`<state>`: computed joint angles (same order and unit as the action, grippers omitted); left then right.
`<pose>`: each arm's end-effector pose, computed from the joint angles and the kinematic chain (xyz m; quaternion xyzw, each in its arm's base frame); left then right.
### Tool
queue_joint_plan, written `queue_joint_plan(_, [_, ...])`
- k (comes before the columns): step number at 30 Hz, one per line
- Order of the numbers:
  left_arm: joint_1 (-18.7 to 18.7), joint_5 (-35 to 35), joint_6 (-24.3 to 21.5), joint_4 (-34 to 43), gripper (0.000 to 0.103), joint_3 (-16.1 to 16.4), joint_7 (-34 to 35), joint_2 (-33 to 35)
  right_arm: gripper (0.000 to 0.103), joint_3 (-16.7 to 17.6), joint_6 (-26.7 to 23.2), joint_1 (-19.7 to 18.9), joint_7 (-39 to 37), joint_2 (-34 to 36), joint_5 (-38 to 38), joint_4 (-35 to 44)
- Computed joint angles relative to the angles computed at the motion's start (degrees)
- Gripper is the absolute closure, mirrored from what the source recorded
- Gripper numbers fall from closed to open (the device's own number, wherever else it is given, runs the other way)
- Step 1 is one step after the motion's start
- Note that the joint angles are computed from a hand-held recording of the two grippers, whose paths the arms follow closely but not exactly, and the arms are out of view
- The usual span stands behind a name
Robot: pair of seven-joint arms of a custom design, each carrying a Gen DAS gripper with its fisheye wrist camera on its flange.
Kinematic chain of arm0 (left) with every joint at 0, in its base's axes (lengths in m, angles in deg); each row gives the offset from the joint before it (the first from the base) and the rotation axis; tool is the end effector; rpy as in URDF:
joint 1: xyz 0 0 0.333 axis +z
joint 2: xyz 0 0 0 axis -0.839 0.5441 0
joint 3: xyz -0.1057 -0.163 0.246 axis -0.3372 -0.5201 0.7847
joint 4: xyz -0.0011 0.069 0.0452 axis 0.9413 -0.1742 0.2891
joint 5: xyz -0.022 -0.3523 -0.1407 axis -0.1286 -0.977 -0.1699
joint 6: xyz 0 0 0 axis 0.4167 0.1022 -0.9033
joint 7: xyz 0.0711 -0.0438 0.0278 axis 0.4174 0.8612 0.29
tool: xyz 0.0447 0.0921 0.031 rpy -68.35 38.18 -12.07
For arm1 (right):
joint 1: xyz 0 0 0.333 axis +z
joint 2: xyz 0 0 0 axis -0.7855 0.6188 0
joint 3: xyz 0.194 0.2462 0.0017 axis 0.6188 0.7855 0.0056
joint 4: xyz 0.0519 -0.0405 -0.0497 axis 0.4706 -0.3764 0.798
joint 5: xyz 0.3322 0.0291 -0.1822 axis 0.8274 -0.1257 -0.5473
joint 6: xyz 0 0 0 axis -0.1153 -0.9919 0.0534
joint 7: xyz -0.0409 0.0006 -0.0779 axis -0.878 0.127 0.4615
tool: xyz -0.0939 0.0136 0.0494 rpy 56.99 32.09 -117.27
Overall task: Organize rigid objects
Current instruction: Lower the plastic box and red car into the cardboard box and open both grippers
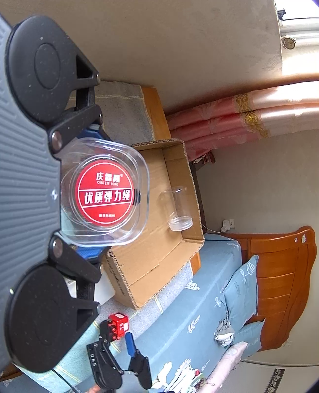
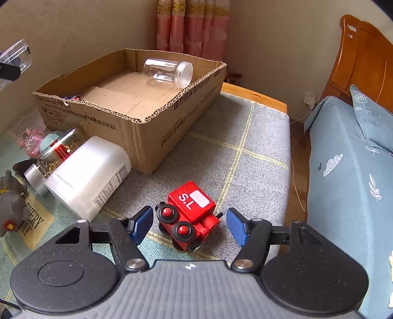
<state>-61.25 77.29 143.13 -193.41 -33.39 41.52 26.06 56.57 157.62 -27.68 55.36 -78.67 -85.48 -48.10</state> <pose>0.5149 -0.0870 0.5584 -0.5522 0.7344 -0.2935 0.2636 0.5484 0.3031 0.4499 -0.8015 0.4947 -0.2035 0.2674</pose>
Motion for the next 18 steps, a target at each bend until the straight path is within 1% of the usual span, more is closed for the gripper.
queue_joint_plan(2, [0.30, 0.85, -0.76, 3.85, 0.028, -0.44, -0.77, 3.32, 0.032, -0.14, 0.14, 0.15, 0.56, 0.77, -0.05, 0.40])
queue_joint_plan(4, [1.79, 5.56, -1.66, 8.32, 0.028, -1.71, -4.93, 7.23, 0.033, -0.66, -0.13, 0.69, 1.69, 1.29, -1.09, 0.89])
queue_joint_plan(6, [2.00, 6.67, -2.85, 12.96, 0.028, -1.79, -6.97, 11.21, 0.033, -0.87, -0.15, 0.85, 2.38, 1.67, -1.37, 1.25])
queue_joint_plan(7, [2.08, 8.19, -2.98, 15.09, 0.028, -1.76, -8.95, 13.16, 0.033, -1.01, -0.13, 0.99, 2.87, 1.75, -1.64, 1.31])
queue_joint_plan(9, [1.83, 13.52, -1.75, 18.57, 0.027, -1.09, -15.59, 16.75, 0.033, -1.31, -0.34, 1.29, 3.94, 1.95, -2.27, 1.58])
queue_joint_plan(10, [1.51, 16.29, -1.04, 20.10, 0.019, -0.47, -18.64, 18.41, 0.034, -1.50, -0.33, 1.47, 4.53, 1.89, -2.80, 1.50])
queue_joint_plan(11, [1.02, 19.33, -0.71, 21.33, 0.015, 0.31, -21.57, 19.68, 0.034, -1.73, -0.50, 1.72, 5.30, 1.87, -3.45, 1.57])
queue_joint_plan(12, [0.14, 23.72, -0.63, 22.23, 0.012, 1.59, -25.75, 20.62, 0.034, -1.89, -0.76, 1.92, 6.09, 1.85, -4.00, 1.64])
queue_joint_plan(13, [-0.35, 26.42, -1.10, 22.92, 0.012, 2.26, -28.23, 21.23, 0.034, -1.98, -1.01, 2.06, 6.71, 1.86, -4.52, 1.74])
queue_joint_plan(15, [0.39, 25.31, -2.62, 23.30, 0.012, 1.40, -26.66, 21.56, 0.034, -2.00, -1.53, 2.21, 7.48, 1.83, -5.48, 1.89])
queue_joint_plan(18, [1.15, 23.56, -3.04, 22.01, 0.012, 0.52, -24.14, 20.74, 0.034, -1.42, -1.88, 1.74, 7.20, 1.69, -5.20, 1.84])
